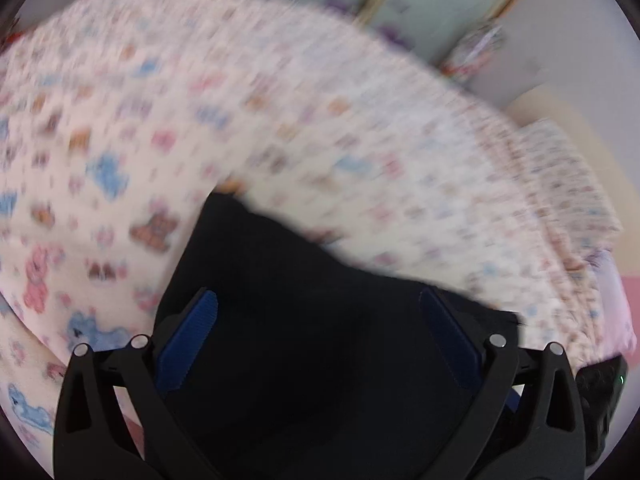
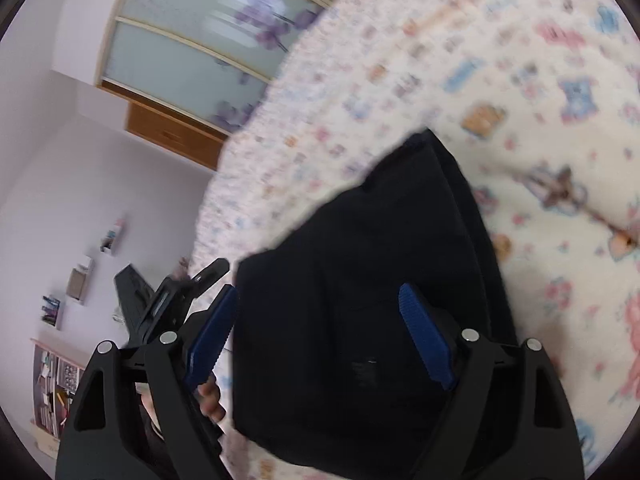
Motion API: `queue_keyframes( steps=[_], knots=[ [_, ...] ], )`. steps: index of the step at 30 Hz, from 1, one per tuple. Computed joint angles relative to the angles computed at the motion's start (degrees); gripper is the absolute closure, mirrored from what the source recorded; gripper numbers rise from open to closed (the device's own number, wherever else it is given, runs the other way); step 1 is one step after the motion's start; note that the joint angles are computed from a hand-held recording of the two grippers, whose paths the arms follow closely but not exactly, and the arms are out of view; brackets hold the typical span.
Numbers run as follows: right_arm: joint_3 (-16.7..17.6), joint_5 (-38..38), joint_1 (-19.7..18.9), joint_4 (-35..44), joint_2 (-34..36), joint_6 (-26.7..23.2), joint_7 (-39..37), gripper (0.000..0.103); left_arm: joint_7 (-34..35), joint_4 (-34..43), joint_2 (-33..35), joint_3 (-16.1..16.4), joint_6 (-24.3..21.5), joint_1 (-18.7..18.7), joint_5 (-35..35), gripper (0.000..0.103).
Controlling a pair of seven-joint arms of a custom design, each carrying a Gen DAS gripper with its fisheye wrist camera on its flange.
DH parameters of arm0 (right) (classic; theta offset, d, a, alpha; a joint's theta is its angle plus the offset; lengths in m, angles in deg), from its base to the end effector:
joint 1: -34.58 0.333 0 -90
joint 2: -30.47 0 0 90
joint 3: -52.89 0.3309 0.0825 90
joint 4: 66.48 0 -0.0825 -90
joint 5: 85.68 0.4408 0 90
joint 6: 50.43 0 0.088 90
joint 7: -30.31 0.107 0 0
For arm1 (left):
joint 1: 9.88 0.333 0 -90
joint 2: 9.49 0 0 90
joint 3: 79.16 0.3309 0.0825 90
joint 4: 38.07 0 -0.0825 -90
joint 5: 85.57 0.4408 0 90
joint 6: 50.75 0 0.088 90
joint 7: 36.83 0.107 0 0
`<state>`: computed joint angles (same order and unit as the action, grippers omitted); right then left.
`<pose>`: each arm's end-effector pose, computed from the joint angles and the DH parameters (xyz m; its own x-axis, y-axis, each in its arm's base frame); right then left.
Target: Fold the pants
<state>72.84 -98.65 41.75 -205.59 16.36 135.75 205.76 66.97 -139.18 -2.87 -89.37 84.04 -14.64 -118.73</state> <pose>0.4712 0.2763 0.5020 -0.2538 -0.5382 -0.8037 -0.5669 0.7560 -0.3272 0.6683 -0.1813 0.5448 -0.2721 -0.8548 0.4418 -0.8878 0.0460 -0.4579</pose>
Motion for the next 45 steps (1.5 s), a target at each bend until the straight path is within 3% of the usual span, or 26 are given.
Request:
queue_keyframes(
  steps=[1,4,7,9,12,13,18,21,23,24,26,28,33,36,39,42,43,45],
  knots=[
    [0.30,0.22,-0.40,-1.27,-0.07,1.26,0.50,0.030,-0.21,0.87,1.28,0.12,-1.82,0.41,-1.49,0.002],
    [6.47,1.86,-6.61,-2.72,-0.26,4.62,-0.34,0.035,2.63,-0.19,1.80,-0.23,-0.91,1.77,-8.36,0.002],
    [3.72,3.24,-3.30,-2.85,-0.61,4.10,-2.08,0.035,3.76,-0.86,0.75,-0.24,-0.72,2.13,-9.74,0.002],
    [6.08,5.19,-4.81,-3.36,-2.62,4.30,-2.80,0.020,6.74,-4.63,-3.03,-0.16,3.77,1.68,-9.06,0.002],
    [15.22,8.03,-12.34,-6.47,-9.77,6.91,-5.36,0.019,16.58,-11.79,-10.32,0.48,9.54,0.53,-12.76,0.002],
    [16.49,8.53,-13.07,-6.69,-11.21,6.34,-6.22,0.019,19.72,-15.43,-13.93,0.81,11.65,-0.19,-13.35,0.002],
    [19.80,7.35,-11.98,-7.98,-15.53,5.45,-9.44,0.019,28.90,-29.38,-26.75,4.10,18.03,-5.25,-17.16,0.002],
    [22.13,4.88,-12.85,-7.07,-17.04,0.07,-9.70,0.018,27.80,-36.45,-31.25,1.91,27.40,-5.90,-12.54,0.002],
    [22.26,2.88,-12.32,-5.98,-16.19,-4.28,-9.36,0.016,25.37,-38.99,-31.58,-0.47,31.21,-4.94,-7.13,0.002],
    [21.23,2.64,-10.98,-5.79,-14.51,-5.95,-8.95,0.016,22.84,-39.41,-31.27,-2.02,31.36,-3.42,-3.59,0.002],
    [20.65,1.81,-10.45,-6.59,-12.76,-4.39,-7.37,0.016,17.43,-39.13,-29.81,-4.57,29.01,-0.36,3.00,0.002],
    [23.57,-0.28,-13.37,-7.19,-14.05,-3.23,-5.35,0.016,14.09,-38.83,-28.13,-4.85,27.69,0.38,6.67,0.002],
    [23.97,-4.09,-13.62,-5.76,-15.06,-6.46,-2.53,0.016,12.27,-38.95,-27.21,-1.09,28.67,-3.10,9.36,0.002],
    [24.64,-5.78,-15.19,-6.63,-16.49,-2.06,0.81,0.014,11.30,-39.28,-27.35,0.48,28.85,-4.81,10.35,0.002],
    [23.74,-7.50,-14.12,-5.99,-15.21,-4.36,1.48,0.009,10.64,-39.32,-27.16,1.21,29.16,-5.57,11.25,0.002],
    [24.90,-9.69,-15.90,-6.73,-13.78,-1.07,3.67,0.009,10.91,-38.84,-26.69,2.21,28.45,-6.42,11.12,0.002],
    [24.26,-9.48,-15.26,-6.84,-13.68,-0.90,3.31,0.009,12.13,-38.42,-26.70,3.49,27.37,-7.41,9.73,0.002],
    [19.41,-8.74,-10.63,-7.46,-12.97,0.12,2.63,0.009,15.48,-36.92,-26.84,6.49,23.64,-9.29,5.61,0.002]
  ],
)
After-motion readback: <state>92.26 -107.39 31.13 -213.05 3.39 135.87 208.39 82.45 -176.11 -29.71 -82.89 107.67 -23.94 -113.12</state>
